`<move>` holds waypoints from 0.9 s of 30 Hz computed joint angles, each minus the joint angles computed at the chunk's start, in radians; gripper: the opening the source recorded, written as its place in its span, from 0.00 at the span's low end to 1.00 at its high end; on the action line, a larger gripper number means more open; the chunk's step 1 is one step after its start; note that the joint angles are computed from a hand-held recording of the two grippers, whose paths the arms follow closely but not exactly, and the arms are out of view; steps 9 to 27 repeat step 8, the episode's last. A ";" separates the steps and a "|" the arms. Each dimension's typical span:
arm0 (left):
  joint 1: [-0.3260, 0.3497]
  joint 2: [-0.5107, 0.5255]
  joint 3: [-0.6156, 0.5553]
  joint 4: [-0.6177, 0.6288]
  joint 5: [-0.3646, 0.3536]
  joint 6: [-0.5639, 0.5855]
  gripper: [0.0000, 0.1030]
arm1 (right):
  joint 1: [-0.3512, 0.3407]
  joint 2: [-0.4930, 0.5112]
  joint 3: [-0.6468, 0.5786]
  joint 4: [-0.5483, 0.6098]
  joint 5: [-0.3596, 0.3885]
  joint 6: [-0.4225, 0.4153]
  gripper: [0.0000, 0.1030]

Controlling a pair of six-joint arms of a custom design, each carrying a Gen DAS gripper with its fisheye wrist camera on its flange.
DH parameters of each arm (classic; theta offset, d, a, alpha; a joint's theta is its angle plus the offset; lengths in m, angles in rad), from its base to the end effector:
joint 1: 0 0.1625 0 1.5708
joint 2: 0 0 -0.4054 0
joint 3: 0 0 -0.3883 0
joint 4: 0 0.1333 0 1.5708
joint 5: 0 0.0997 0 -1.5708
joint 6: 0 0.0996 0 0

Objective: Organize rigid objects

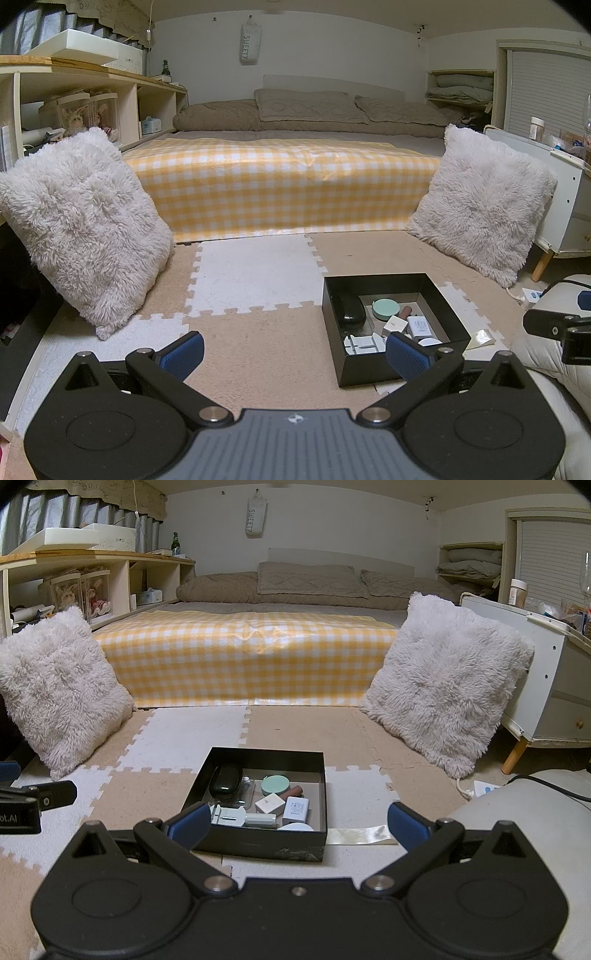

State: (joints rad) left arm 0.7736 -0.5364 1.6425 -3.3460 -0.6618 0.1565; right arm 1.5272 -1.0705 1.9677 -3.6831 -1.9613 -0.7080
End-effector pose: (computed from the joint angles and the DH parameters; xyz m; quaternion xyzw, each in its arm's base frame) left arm -0.3089 -0.5978 0.0364 0.2615 0.8202 -0.4106 0.3007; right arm 0.0710 -0.5614 0.2761 0.1580 -0.7975 0.4625 0.3537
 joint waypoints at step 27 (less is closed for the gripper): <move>-0.003 -0.001 0.003 0.006 0.008 -0.014 1.00 | 0.000 0.000 0.001 0.000 0.000 -0.001 1.00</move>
